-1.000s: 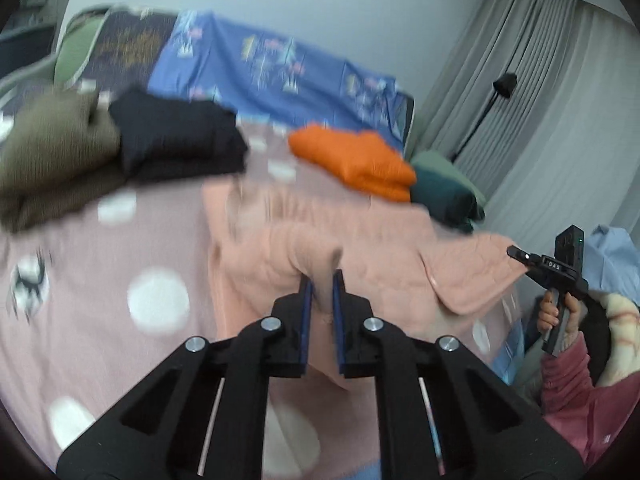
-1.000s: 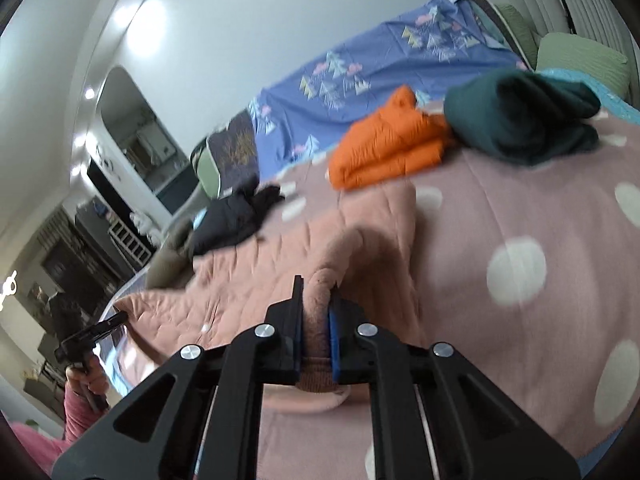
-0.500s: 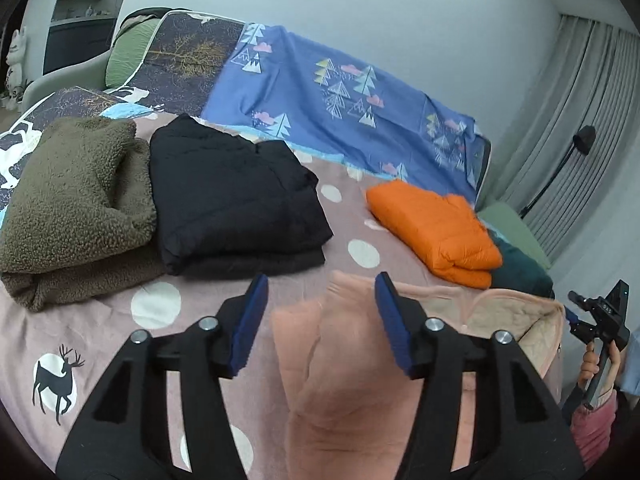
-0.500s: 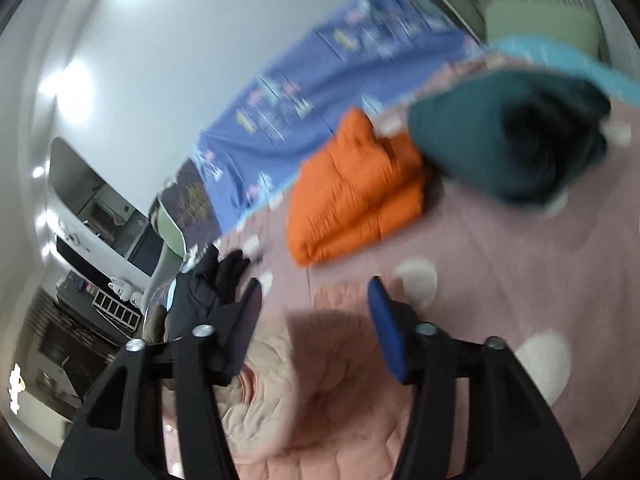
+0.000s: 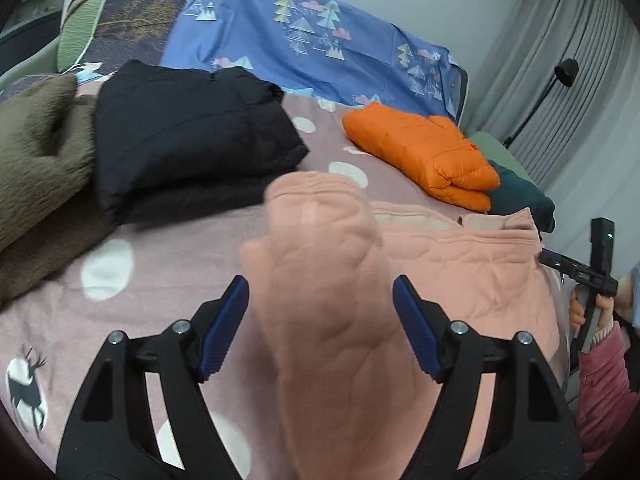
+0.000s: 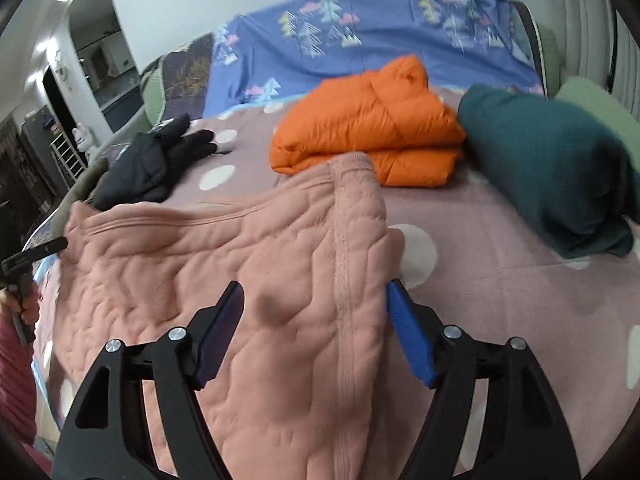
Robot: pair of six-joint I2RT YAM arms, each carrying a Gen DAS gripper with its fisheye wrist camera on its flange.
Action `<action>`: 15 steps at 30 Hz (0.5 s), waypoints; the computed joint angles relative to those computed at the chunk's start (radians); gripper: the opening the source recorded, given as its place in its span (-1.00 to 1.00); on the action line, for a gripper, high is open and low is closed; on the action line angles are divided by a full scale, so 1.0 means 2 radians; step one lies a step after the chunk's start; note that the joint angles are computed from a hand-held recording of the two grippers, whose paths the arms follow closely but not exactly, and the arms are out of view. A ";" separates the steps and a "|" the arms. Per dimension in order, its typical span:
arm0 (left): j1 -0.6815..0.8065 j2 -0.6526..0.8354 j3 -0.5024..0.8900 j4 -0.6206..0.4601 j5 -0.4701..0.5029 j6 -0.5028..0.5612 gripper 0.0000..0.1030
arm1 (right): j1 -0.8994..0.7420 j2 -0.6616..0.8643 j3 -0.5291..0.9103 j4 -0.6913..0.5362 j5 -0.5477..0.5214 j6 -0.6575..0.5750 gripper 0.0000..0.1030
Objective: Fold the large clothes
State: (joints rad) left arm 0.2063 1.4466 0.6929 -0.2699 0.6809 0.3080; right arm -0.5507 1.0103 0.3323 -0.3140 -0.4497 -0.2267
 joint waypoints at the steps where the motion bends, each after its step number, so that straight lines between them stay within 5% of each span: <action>1: -0.008 0.001 -0.001 0.014 -0.003 -0.008 -0.14 | 0.000 0.017 0.001 0.020 -0.002 0.012 0.21; 2: -0.020 0.000 -0.002 0.027 -0.015 -0.017 -0.69 | 0.004 0.026 0.002 0.035 0.003 0.026 -0.29; 3: -0.025 -0.001 0.000 0.030 -0.022 -0.023 -0.75 | 0.009 0.020 0.006 0.034 0.017 0.046 -0.79; 7: 0.011 -0.036 -0.030 0.074 -0.004 -0.049 -0.75 | -0.039 -0.021 -0.006 0.029 -0.017 0.047 -0.82; 10: 0.018 0.051 -0.005 0.077 -0.027 -0.044 -0.70 | -0.028 0.082 -0.010 0.093 0.029 0.049 -0.78; 15: 0.014 0.107 -0.015 0.131 -0.049 -0.061 -0.28 | -0.029 0.105 -0.016 0.104 0.055 0.078 -0.54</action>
State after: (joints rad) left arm 0.2340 1.6611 0.6627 -0.0081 0.5832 0.1863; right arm -0.6084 1.2201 0.3003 -0.1059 -0.3406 -0.0702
